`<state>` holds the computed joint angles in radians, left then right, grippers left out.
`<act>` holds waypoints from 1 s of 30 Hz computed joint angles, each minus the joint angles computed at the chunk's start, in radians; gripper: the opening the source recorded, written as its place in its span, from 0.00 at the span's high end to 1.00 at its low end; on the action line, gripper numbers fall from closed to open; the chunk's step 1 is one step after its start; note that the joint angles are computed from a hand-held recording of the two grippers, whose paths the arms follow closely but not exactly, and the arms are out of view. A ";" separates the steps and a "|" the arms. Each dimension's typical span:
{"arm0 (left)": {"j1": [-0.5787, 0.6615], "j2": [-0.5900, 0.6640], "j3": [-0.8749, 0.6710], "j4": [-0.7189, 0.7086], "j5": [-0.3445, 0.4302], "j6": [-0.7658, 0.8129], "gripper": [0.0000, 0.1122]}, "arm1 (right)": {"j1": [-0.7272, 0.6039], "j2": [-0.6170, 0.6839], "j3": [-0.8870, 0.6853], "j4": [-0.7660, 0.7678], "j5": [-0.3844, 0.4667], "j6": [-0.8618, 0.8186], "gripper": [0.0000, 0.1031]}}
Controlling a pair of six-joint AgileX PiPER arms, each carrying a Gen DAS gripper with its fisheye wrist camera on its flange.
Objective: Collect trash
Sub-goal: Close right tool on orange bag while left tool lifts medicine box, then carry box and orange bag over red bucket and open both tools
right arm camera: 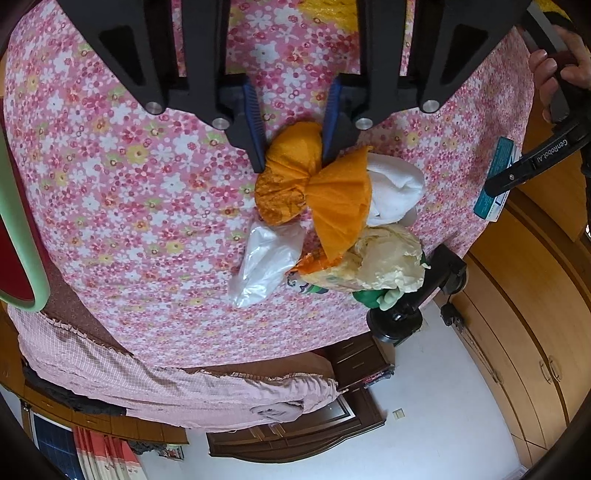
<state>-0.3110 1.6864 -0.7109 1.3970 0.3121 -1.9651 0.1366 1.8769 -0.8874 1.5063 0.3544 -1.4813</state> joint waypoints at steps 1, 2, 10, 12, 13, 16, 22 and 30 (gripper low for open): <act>-0.004 -0.004 0.000 -0.001 0.002 0.000 0.48 | -0.001 -0.006 0.007 0.019 -0.001 -0.020 0.73; -0.009 -0.009 0.000 -0.005 0.005 0.002 0.48 | -0.008 -0.013 0.016 0.028 0.003 -0.034 0.73; -0.076 -0.050 -0.024 -0.051 0.044 0.049 0.48 | -0.085 -0.112 0.092 0.099 0.060 -0.120 0.74; -0.091 -0.060 -0.031 -0.069 0.048 0.063 0.48 | -0.109 -0.143 0.109 0.088 0.070 -0.116 0.74; -0.098 -0.068 -0.039 -0.084 0.044 0.077 0.48 | -0.126 -0.163 0.119 0.083 0.080 -0.117 0.74; -0.131 -0.082 -0.064 -0.114 0.061 0.111 0.48 | -0.166 -0.214 0.145 0.079 0.094 -0.123 0.74; -0.225 -0.092 -0.134 -0.141 0.090 0.159 0.48 | -0.289 -0.333 0.188 0.027 0.147 -0.093 0.74; -0.353 -0.028 -0.280 -0.199 0.090 0.257 0.48 | -0.515 -0.433 0.211 -0.043 0.260 -0.070 0.74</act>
